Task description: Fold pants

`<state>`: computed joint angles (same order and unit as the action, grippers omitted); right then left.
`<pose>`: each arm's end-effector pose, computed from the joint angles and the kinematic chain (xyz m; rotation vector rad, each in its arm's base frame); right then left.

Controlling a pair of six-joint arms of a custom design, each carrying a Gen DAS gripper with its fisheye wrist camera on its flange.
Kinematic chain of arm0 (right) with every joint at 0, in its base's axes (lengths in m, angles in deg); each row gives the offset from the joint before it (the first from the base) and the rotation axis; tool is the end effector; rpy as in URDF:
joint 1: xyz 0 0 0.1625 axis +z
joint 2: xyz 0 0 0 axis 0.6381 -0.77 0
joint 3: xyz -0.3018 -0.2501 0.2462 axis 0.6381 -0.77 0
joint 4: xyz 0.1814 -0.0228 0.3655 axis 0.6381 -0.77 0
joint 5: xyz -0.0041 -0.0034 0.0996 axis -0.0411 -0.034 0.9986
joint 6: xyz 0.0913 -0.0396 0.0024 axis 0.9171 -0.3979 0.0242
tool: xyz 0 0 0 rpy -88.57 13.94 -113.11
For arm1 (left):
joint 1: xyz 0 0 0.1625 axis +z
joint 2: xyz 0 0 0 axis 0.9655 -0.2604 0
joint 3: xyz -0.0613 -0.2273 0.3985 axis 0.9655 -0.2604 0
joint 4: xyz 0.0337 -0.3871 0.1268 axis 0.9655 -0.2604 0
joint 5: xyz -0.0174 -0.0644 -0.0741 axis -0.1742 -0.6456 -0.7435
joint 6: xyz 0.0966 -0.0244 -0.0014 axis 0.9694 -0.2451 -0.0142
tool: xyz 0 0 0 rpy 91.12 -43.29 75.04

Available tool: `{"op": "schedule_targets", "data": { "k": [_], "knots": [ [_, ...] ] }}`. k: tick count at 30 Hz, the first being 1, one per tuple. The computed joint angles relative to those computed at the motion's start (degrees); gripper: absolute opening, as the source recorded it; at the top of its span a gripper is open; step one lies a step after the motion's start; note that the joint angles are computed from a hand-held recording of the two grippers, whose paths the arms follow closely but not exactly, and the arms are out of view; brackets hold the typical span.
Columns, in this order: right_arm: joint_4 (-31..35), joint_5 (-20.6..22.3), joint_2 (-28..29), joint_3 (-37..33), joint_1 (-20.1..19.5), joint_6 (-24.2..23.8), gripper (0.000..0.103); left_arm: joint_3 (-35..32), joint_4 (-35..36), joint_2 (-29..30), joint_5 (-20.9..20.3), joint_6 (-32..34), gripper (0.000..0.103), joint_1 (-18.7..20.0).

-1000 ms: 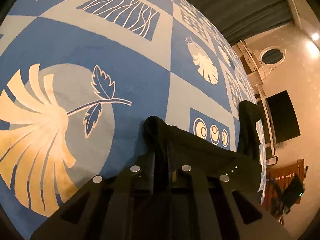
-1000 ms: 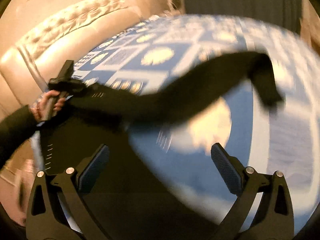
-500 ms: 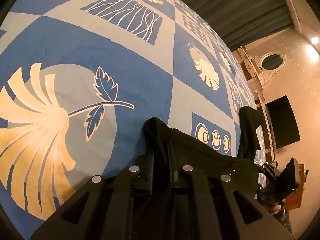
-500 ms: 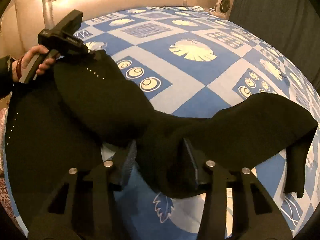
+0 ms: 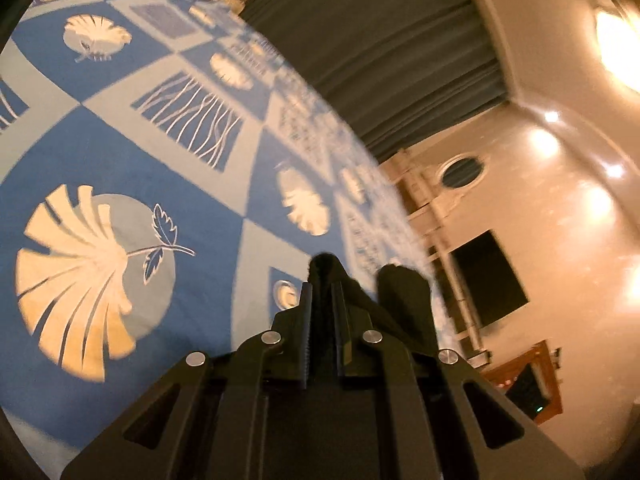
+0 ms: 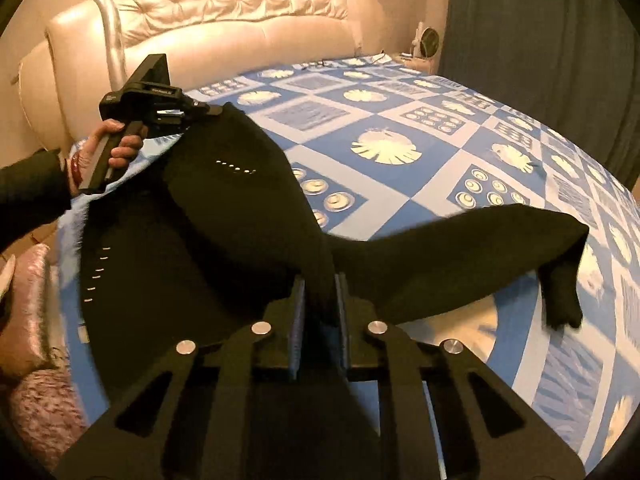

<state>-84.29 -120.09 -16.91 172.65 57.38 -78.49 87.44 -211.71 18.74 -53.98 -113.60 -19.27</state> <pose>0.2113 -0.6695 0.1611 1.7684 -2.3525 0.3056 -0.1216 -0.5148 0.1185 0.3103 -2.6237 1.6443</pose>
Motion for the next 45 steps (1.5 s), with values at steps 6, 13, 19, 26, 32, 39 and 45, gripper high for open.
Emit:
{"op": "schedule_targets", "data": {
  "k": [6,13,19,26,32,39,45],
  "knots": [
    [-6.31,-1.01,-8.63,15.74,-1.34,-3.33,0.014,9.08,-5.53,1.26,7.37,-8.11,0.009,-8.10],
    [-4.06,-5.52,-10.25,22.13,-4.93,0.54,0.042,11.32,10.38,0.63,9.49,-22.21,0.011,-13.07],
    [11.29,5.38,-10.89,12.90,-5.65,14.02,0.055,5.12,21.59,-0.19,7.05,-20.35,0.049,-11.29],
    [25.95,17.71,-1.42,-4.50,-4.99,28.41,0.066,-2.63,21.98,1.24,-0.08,-16.65,0.055,-5.57],
    [32.82,15.15,12.72,-21.28,-0.37,33.27,0.066,-1.41,22.92,0.63,1.98,-20.66,0.055,-6.00],
    [38.12,5.20,23.05,-31.08,3.37,35.30,0.066,3.05,25.61,-1.46,7.25,-26.13,0.055,-8.06],
    [25.29,-2.72,20.73,-21.21,7.12,24.75,0.021,8.40,22.52,-0.75,11.85,-32.26,0.055,-11.77]
  ]
}}
